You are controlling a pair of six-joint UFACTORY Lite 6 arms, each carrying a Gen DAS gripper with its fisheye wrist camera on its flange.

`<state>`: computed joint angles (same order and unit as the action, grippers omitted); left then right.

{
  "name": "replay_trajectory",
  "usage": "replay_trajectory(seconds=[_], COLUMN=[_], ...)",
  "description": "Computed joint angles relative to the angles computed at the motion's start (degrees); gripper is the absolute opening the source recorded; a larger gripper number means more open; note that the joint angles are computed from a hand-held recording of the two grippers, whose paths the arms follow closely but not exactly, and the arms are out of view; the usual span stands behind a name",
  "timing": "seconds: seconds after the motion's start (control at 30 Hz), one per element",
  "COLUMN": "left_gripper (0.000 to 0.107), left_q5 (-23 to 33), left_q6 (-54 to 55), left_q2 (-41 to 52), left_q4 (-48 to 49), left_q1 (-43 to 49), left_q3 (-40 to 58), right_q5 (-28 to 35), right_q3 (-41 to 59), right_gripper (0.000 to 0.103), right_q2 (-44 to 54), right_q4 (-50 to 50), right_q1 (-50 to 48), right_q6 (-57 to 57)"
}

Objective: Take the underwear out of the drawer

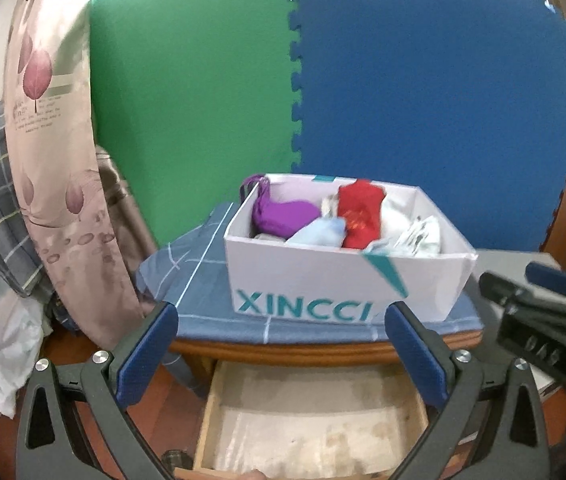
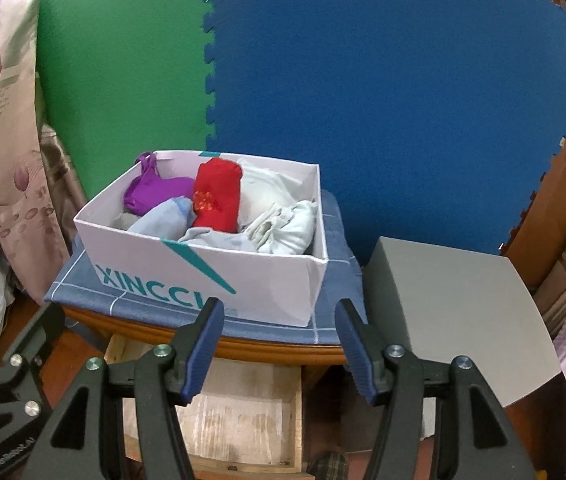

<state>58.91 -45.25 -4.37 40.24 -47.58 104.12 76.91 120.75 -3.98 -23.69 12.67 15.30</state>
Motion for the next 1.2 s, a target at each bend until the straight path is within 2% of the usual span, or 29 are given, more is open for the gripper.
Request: replay_trajectory(seconds=[0.3,0.4,0.7,0.97,1.2], left_gripper=[0.103,0.103,0.103,0.103,0.103], left_q5=[9.34,10.45,9.35,8.74,9.07], left_q6=[2.30,2.61,3.67,-0.23,-0.10], left_q2=[10.23,11.77,11.93,9.53,9.86], left_q4=[2.10,2.50,-0.05,5.58,5.93], left_q1=[-5.37,-5.79,-3.92,-5.93,-6.36], left_q3=[18.01,19.88,19.08,14.34,15.05], right_q5=[2.35,2.52,0.91,0.39,0.52], right_q3=[7.85,8.69,5.64,4.69,5.42], right_gripper=[0.059,0.059,0.059,0.059,0.059], right_q2=[3.64,4.22,2.95,2.74,2.99], right_q4=[1.88,2.13,3.11,3.40,3.28], right_q1=[-3.03,-3.46,-4.61,-4.81,-4.78], right_q6=[-2.81,-3.19,-3.35,-3.38,-3.43])
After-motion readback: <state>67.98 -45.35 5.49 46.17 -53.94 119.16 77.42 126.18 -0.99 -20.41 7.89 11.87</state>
